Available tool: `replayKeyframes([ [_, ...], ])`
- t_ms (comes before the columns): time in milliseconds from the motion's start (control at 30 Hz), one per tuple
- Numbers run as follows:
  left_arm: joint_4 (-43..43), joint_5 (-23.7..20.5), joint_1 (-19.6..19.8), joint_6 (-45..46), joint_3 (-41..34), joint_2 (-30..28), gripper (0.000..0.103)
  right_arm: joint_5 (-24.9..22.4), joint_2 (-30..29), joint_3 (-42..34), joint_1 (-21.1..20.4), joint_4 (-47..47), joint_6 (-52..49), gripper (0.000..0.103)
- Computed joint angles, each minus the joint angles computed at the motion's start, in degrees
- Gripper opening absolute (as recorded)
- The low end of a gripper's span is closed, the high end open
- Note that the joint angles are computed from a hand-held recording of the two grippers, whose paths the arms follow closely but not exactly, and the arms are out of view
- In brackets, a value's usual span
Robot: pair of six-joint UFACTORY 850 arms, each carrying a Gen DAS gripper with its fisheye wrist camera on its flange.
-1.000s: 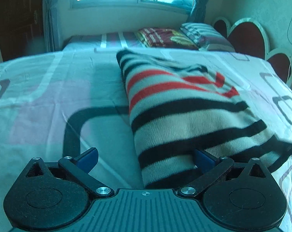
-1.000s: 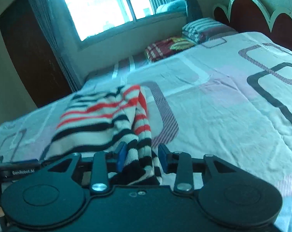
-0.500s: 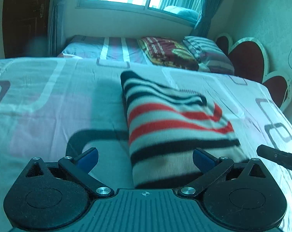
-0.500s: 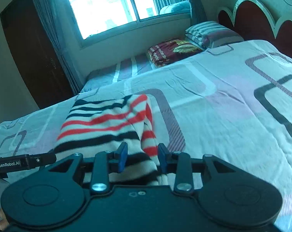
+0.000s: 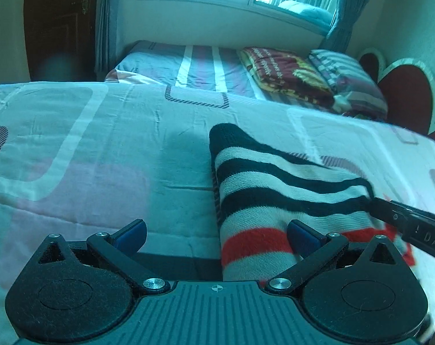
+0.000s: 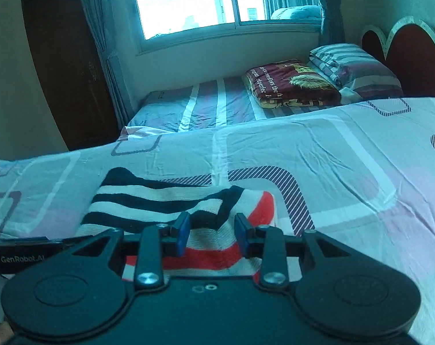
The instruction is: Fold small clothes
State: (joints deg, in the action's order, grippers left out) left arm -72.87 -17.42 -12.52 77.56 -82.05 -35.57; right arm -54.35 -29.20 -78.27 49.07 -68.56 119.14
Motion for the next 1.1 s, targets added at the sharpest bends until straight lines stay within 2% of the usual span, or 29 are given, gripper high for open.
replayKeyframes([
  [67,3.19,1.11,-0.83,-2.96,-1.5,-1.73,0.103,-1.17,-1.57,0.11,-0.6,0.67,-2.37,0.031],
  [267,6.93,0.28,-1.39,-10.84,-4.98,-5.19,0.103,0.31,-0.2,4.62,-0.77,-5.64,8.12,0.035],
  [333,5.49,0.84,-1.46,-8.78,-4.18,-4.65,0.103,1.25,0.54,5.6,-0.88,-6.44,10.16,0.035],
  [433,3.14,1.94,-1.47,-7.18,-2.03,-2.85,0.103,1.21,0.5,4.28,-0.7,-4.07,6.86,0.038],
  [500,-2.38,1.78,-1.13,-1.39,0.41,-0.86,0.103,0.81,0.99,3.64,-0.17,-2.9,5.83,0.038],
  [567,-9.4,1.28,-0.81,8.11,3.66,1.88,0.103,0.03,2.71,5.15,1.44,-5.78,10.01,0.038],
  [633,-14.94,0.62,-0.33,15.11,6.61,4.48,0.103,-2.27,3.49,5.53,3.49,-6.62,10.82,0.039],
  [733,-14.49,-1.73,0.53,14.84,9.66,7.17,0.103,-3.44,4.22,6.07,5.73,-6.48,11.84,0.04],
  [833,-21.21,-1.72,0.84,21.49,12.57,8.84,0.103,-4.28,4.11,6.08,6.94,-5.25,11.16,0.042],
  [900,-20.72,-1.69,1.02,20.18,12.82,8.77,0.103,-3.09,4.0,6.52,6.59,-2.95,10.2,0.046],
  [967,-19.44,-1.47,0.97,19.24,12.43,8.19,0.103,0.71,4.54,8.82,4.98,-0.03,12.12,0.048],
  [1000,-20.5,-1.04,0.64,20.93,12.65,8.21,0.103,1.81,5.15,10.7,4.79,-1.39,15.72,0.054],
  [1033,-22.78,-0.58,0.43,23.75,13.0,8.33,0.103,2.42,5.72,12.47,4.73,-2.66,20.37,0.068],
  [1100,-28.45,0.38,-0.05,30.41,13.88,8.73,0.103,4.75,7.17,14.92,4.41,-4.43,28.31,0.07],
])
